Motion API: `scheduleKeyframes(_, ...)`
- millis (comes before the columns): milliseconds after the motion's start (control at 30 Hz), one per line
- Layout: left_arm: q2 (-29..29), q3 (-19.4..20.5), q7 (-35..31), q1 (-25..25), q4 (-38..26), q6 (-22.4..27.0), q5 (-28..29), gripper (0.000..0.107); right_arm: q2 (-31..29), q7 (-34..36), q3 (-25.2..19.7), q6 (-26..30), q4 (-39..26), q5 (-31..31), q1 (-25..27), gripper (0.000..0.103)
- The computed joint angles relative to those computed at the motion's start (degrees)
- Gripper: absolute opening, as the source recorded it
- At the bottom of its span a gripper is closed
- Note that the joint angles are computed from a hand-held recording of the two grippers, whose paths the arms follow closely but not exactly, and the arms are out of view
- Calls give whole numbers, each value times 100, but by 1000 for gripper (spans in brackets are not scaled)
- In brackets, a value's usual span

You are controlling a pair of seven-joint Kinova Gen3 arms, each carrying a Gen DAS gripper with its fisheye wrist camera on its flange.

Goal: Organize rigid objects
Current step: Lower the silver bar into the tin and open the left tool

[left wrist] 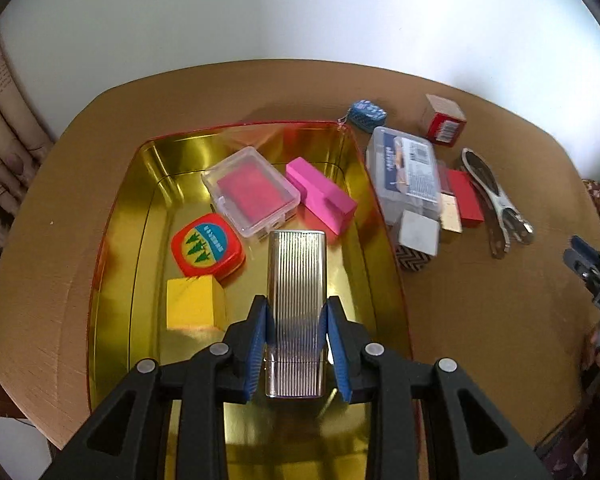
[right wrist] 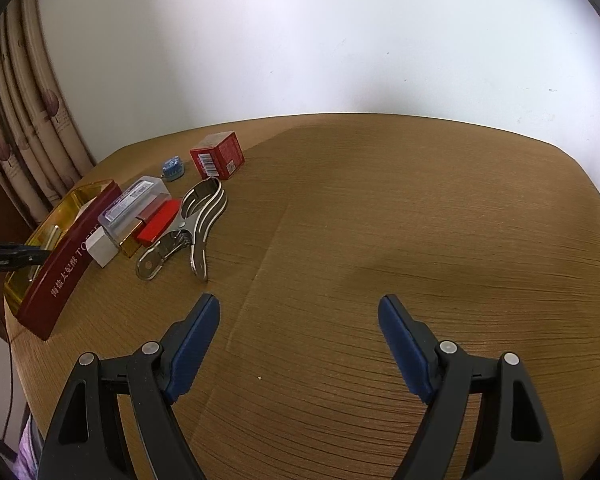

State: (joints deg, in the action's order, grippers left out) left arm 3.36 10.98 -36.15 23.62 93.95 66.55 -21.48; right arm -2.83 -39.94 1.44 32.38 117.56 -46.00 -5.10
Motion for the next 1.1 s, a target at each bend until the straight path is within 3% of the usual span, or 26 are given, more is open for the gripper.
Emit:
scheduleKeyframes(367, 373, -147, -251, 3, -223, 81, 126, 31, -12, -205, -23, -10, -6, 165, -46, 79)
scheduleKeyframes(467, 390, 330, -132, -440, -278, 187, 73, 33, 8, -240, -18, 38, -40, 183, -45, 79)
scheduleKeyframes(567, 214, 872, 452, -694, -198, 277, -308, 33, 90, -98, 41, 409, -210, -1, 12, 79)
scheduleKeyframes(700, -146, 703, 1384, 187, -211, 612, -967, 36, 356, -304, -120, 1026, -800, -106, 39, 79)
scheduleKeyframes(767, -209, 529, 1850, 718, -246, 796, -1190, 38, 501, -719, -310, 1124, -1161, 246, -83, 79)
scheduleKeyframes(833, -238, 681, 2316, 1053, -265, 1031, -1460, 39, 706, -1179, -457, 1258, -1563, 711, -298, 79)
scheduleKeyframes(967, -284, 902, 2854, 1353, -147, 1129, -1617, 39, 1023, -2111, 54, 1314, -2123, 1609, -1286, 79)
scheduleKeyframes(1033, -260, 928, 2848, 1408, -117, 1089, -1521, 39, 1261, -2577, 437, 1516, -2465, 1895, -1711, 69)
scheduleKeyframes(1100, -199, 926, 2798, 1449, -75, 1027, -1506, 39, 1568, -3043, 509, 1827, -2857, 2188, -1812, 44)
